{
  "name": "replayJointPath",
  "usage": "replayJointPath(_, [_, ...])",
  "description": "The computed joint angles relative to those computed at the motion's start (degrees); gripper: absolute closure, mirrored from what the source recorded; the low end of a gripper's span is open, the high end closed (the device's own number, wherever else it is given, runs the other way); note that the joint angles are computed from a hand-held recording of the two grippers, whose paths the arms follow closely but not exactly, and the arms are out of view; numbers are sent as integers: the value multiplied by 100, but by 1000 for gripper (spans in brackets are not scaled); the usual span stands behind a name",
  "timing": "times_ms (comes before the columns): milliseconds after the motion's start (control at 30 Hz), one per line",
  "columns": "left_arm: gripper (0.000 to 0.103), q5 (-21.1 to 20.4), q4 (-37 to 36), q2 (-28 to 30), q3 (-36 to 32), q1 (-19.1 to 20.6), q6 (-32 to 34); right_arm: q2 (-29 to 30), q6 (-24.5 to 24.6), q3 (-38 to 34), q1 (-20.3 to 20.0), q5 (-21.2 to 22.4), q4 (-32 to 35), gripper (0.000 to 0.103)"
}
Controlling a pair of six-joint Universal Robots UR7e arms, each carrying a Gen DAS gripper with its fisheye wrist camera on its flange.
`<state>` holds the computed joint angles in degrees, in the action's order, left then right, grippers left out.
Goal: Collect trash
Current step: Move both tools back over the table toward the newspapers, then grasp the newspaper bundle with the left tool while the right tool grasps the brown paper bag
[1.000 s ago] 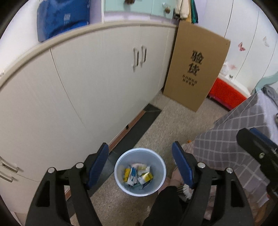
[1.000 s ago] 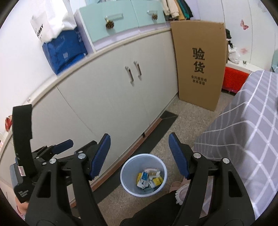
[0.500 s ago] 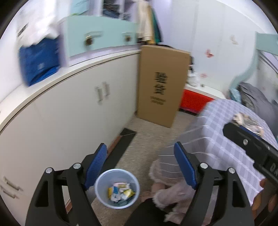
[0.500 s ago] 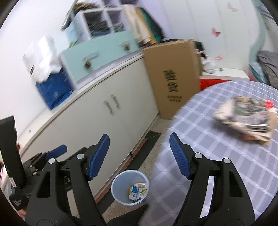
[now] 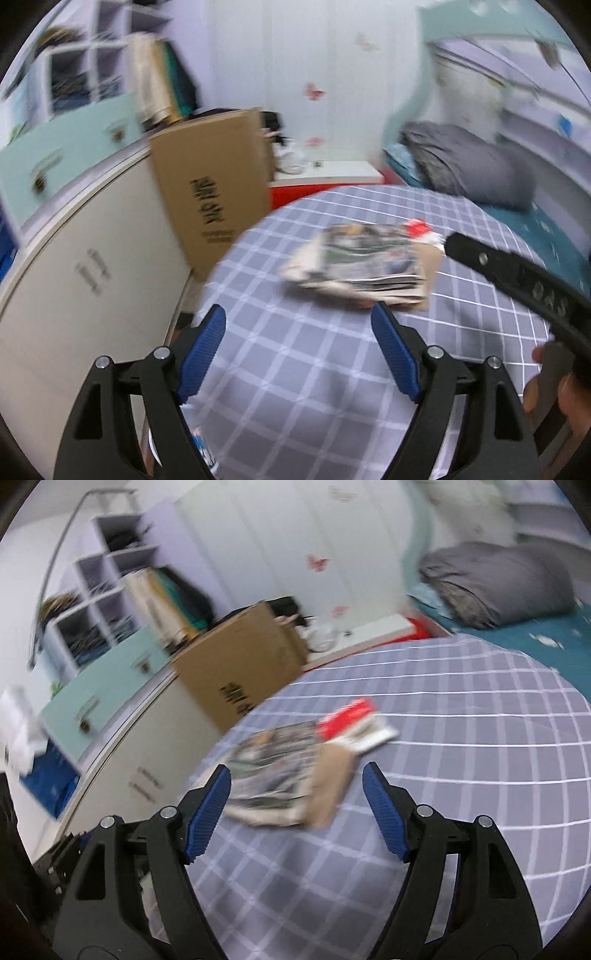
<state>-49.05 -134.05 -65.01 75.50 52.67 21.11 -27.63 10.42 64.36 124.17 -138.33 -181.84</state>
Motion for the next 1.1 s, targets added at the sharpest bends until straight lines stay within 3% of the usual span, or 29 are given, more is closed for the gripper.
replayJointPath(167, [24,-222,-205,205,266,-149,881,-386,239,640,-209,-1,-473,29])
replayJointPath(400, [24,127,-688,640,318,-192,1709,-587,521,1054,-408,253,-665,28])
replayJointPath(467, [24,223,-662,781,175,-174,1759,-646,667,1140,-441,391,-612,28])
replayJointPath(667, [24,452,-788,1023,-55,-153,1766,-591,480,1048,-414,390,-651,27])
replayJointPath(833, [24,340,-559,1069,-154,-118,1603,-616,551,1076,-429,446,-600,27])
replayJointPath(933, [40,279,-385,1111,-282,-74,1439,-653,620,1135,-448,484,-588,27])
replayJointPath(967, [49,156,-82,1111,-413,-36,1215,-657,638,1141,-450,489,-583,27])
replayJointPath(1100, [66,-222,445,1075,-704,66,700,-670,673,1150,-458,513,-544,27])
